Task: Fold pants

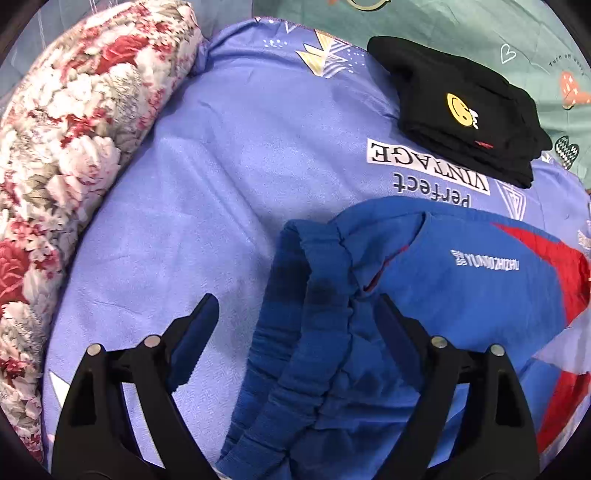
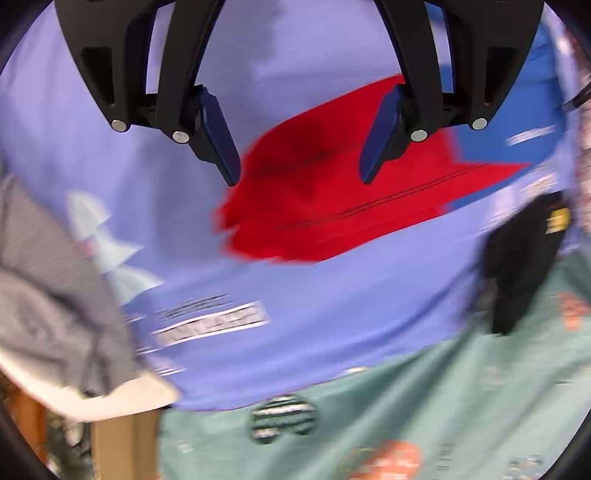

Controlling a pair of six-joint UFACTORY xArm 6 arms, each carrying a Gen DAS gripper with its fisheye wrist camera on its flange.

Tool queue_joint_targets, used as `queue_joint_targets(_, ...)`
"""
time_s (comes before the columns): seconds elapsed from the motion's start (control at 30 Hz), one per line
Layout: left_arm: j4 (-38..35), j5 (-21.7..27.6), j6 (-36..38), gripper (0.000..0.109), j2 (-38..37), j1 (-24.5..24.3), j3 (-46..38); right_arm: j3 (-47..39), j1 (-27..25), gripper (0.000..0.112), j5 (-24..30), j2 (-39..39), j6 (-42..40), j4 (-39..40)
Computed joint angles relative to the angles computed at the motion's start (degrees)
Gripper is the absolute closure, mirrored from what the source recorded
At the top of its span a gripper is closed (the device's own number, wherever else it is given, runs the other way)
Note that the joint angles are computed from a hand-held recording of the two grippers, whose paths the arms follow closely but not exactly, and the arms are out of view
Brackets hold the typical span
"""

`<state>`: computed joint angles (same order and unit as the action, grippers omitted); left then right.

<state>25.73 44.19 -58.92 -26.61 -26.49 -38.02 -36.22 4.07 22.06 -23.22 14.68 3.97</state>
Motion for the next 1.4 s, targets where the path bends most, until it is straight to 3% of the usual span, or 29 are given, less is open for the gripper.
queue_joint_targets(0.07,-4.2,-1.7,5.0,0.033,1.4,0.6,-0.7,1.2,2.6,0.043,0.3,-2.0,-5.0,6.5)
queue_joint_targets(0.23,-7.4,-3.2,8.8,0.036,4.7,1.0,-2.4,2.0,6.1,0.039,-0.9,-3.0,-11.3,13.3)
queue_joint_targets(0.33,-12.7,-3.7,13.0,0.049,6.5,2.7,-2.9,3.6,7.1,0.039,-2.1,-5.1,-10.7,12.5)
queue_joint_targets(0.5,-18.0,-5.0,18.1,0.058,7.0,4.6,-2.9,5.3,6.9,0.038,-3.7,-5.9,-16.3,19.7)
queue_joint_targets(0.57,-20.6,-5.5,20.8,0.066,7.6,5.2,-3.2,5.4,6.8,0.038,-4.3,-5.1,-16.9,20.1)
queue_joint_targets(0.63,-21.6,-5.3,21.5,0.067,8.0,5.4,-3.9,5.3,6.4,0.038,-3.7,-4.3,-15.8,18.4)
queue_joint_targets(0.7,-21.2,-5.3,21.7,0.070,8.2,5.2,-4.3,5.5,6.1,0.038,-4.1,-3.9,-15.7,18.0)
queue_joint_targets(0.77,-17.6,-4.6,19.2,0.080,8.5,4.7,-4.9,5.3,5.8,0.038,-4.2,-3.1,-15.8,18.1)
queue_joint_targets(0.87,-12.4,-2.9,15.1,0.084,9.3,3.6,-6.1,5.1,5.9,0.038,-4.5,-1.5,-16.5,18.4)
queue_joint_targets(1.0,-4.9,-0.6,9.8,0.088,8.7,2.0,-7.4,5.1,5.5,0.034,-5.3,0.4,-10.3,9.7)
queue_joint_targets(1.07,-4.2,-1.6,8.0,0.089,7.5,2.8,-6.7,4.9,5.6,0.034,-6.1,1.0,-14.6,14.4)
queue_joint_targets(1.1,-2.9,-0.9,5.7,0.102,6.5,3.4,-6.4,4.8,5.6,0.034,-6.0,1.2,-16.0,16.3)
queue_joint_targets(1.13,-1.5,0.0,4.4,0.100,5.8,4.1,-6.1,4.6,5.6,0.034,-6.0,1.4,-17.5,18.6)
queue_joint_targets(1.23,-8.3,-5.4,7.5,0.099,5.3,7.4,-3.4,4.2,5.5,0.034,-5.8,2.3,-21.7,24.4)
queue_joint_targets(1.3,-9.4,-6.3,8.1,0.098,6.0,8.2,-2.4,3.6,5.2,0.034,-5.4,3.7,-21.7,24.8)
queue_joint_targets(1.4,0.2,-3.8,3.6,0.091,8.2,6.0,-3.8,2.6,4.6,0.034,-4.4,5.5,-20.7,25.2)
